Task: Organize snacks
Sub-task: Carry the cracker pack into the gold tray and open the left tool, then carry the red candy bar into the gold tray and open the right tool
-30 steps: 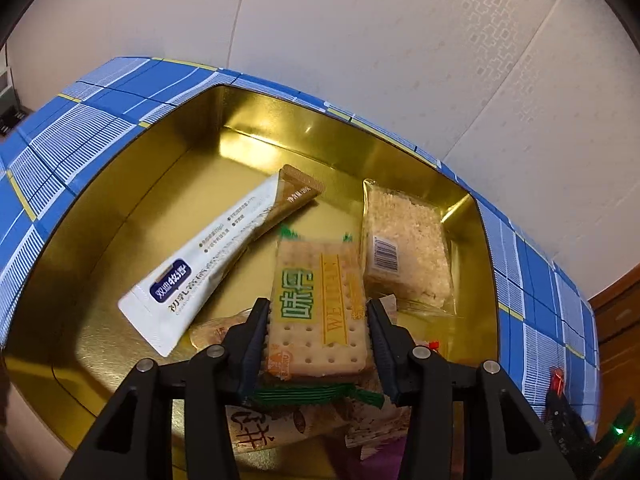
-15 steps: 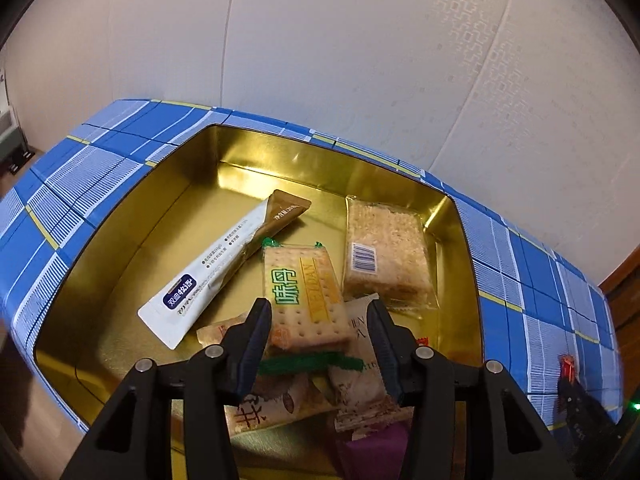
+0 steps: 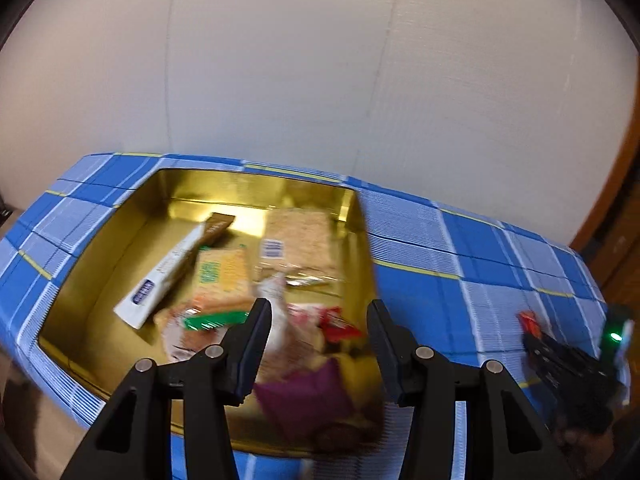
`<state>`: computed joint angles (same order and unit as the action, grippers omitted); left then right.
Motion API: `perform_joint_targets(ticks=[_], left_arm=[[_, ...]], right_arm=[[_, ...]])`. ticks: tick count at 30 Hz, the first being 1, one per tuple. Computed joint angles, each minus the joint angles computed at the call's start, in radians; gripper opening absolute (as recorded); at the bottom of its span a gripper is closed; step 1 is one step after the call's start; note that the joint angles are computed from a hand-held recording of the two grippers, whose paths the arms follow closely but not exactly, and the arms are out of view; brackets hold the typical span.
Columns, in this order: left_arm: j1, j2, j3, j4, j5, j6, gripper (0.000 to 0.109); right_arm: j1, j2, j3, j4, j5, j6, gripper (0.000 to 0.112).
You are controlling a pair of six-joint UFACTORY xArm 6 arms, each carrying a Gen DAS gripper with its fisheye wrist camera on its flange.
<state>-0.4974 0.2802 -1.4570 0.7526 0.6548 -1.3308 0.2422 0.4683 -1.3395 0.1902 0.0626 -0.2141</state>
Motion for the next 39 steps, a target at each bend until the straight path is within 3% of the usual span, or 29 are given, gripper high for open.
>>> perform_joint_targets(ticks=[16,31,36,39], left_arm=[[-0.108,0.045,-0.023,-0.032,-0.082,0.095,0.05],[-0.145,0.093,0.023,-0.08,-0.199,0.172,0.05],[-0.139,0.103,0.056,-0.092,-0.222,0.157,0.05],[-0.131,0.087,0.095,-0.024,-0.245,0.072,0.05]], right_arm=[[0.001,0.0,0.0,-0.005,-0.001,0.004,0.025],[-0.001,-0.001,0.007,-0.023,-0.008,0.019,0.025],[-0.003,-0.001,0.007,-0.045,-0.009,0.035,0.025],[-0.006,0.0,0.007,-0.074,-0.011,0.058,0.025]])
